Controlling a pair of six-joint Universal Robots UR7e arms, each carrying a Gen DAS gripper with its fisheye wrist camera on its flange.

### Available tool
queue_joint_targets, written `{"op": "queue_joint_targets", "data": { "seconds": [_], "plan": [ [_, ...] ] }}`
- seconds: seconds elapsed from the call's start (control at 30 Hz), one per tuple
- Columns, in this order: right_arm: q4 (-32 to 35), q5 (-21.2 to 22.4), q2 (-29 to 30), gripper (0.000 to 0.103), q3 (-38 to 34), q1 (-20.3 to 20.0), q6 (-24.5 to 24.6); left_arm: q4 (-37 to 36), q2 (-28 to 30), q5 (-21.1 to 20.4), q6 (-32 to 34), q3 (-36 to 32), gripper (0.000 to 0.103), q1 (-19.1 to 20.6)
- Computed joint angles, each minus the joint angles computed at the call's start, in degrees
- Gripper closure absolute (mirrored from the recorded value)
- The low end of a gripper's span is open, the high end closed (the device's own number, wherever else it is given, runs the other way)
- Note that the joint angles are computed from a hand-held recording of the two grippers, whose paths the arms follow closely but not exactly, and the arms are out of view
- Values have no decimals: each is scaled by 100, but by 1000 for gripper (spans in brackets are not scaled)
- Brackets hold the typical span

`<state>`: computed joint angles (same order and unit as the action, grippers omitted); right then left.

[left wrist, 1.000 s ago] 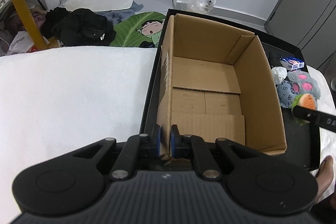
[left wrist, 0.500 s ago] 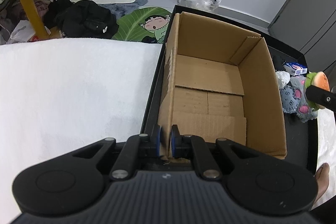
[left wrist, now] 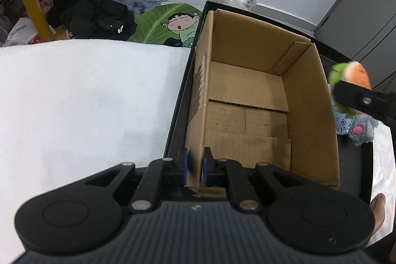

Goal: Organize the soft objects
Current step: 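Carry the hamburger plush into the cardboard box and open the right gripper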

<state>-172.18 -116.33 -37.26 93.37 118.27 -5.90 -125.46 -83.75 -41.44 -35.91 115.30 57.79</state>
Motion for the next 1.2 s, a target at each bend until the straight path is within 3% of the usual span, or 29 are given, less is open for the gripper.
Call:
{"op": "queue_joint_targets", "data": {
  "seconds": [0.47,0.57,0.67,1.2],
  "plan": [
    [387,214,378,53,-467,64,320,-522,-77,-240,619,144,92,109],
    [380,326,467,46,-579,69,344,-534,-76,-274,559,127,92,144],
    [353,323,536,30,-642,112,203,-513,-73,-320,495,100,92,189],
    [232,-14,3,29,-50,-24,49,-117,0,-25,171,5,92,57]
  ]
}}
